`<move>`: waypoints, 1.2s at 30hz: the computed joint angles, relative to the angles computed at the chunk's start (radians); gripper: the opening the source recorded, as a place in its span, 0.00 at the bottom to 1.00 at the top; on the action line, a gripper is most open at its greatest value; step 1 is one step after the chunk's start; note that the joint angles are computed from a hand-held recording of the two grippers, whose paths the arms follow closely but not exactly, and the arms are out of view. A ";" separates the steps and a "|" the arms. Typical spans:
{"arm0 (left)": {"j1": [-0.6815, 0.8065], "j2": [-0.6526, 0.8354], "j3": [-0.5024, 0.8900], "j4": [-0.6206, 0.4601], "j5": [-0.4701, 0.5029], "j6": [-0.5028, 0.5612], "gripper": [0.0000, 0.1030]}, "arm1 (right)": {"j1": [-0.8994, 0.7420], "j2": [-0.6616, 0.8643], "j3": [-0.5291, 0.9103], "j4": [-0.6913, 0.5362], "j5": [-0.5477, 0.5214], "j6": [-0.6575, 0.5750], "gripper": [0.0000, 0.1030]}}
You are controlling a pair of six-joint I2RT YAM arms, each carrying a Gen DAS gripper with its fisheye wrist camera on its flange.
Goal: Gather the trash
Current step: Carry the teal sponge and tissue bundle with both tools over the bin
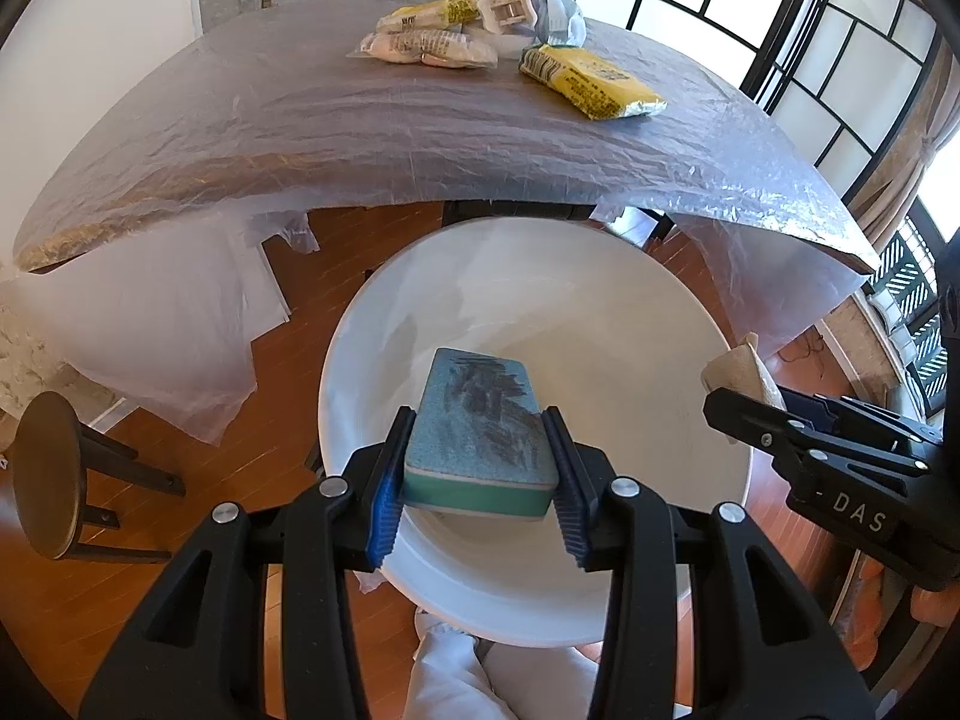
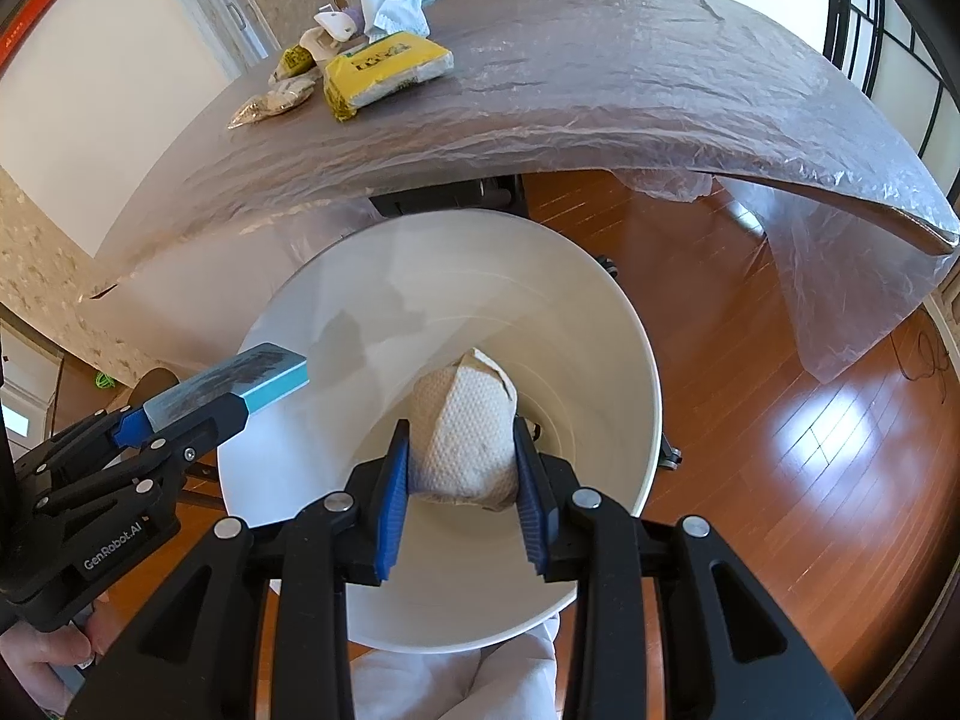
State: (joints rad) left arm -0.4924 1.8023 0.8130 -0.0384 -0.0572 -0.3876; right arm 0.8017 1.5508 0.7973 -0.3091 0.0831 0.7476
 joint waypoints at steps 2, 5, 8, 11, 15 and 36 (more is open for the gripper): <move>0.000 0.009 0.005 -0.001 0.001 0.003 0.42 | -0.001 0.003 0.002 -0.001 -0.002 -0.001 0.31; 0.002 0.023 0.009 0.003 0.003 0.008 0.42 | -0.001 0.012 0.009 -0.007 -0.002 -0.003 0.31; 0.009 0.032 0.011 0.006 0.007 0.018 0.42 | -0.003 0.023 0.014 -0.005 -0.006 -0.003 0.31; 0.014 0.038 0.012 0.007 0.010 0.024 0.42 | -0.001 0.030 0.015 -0.004 -0.008 -0.002 0.31; 0.023 0.048 0.011 0.014 0.014 0.034 0.43 | -0.002 0.034 0.018 -0.009 -0.013 0.000 0.31; 0.026 0.068 0.029 0.011 0.017 0.045 0.43 | -0.010 0.035 0.025 -0.023 -0.019 -0.007 0.31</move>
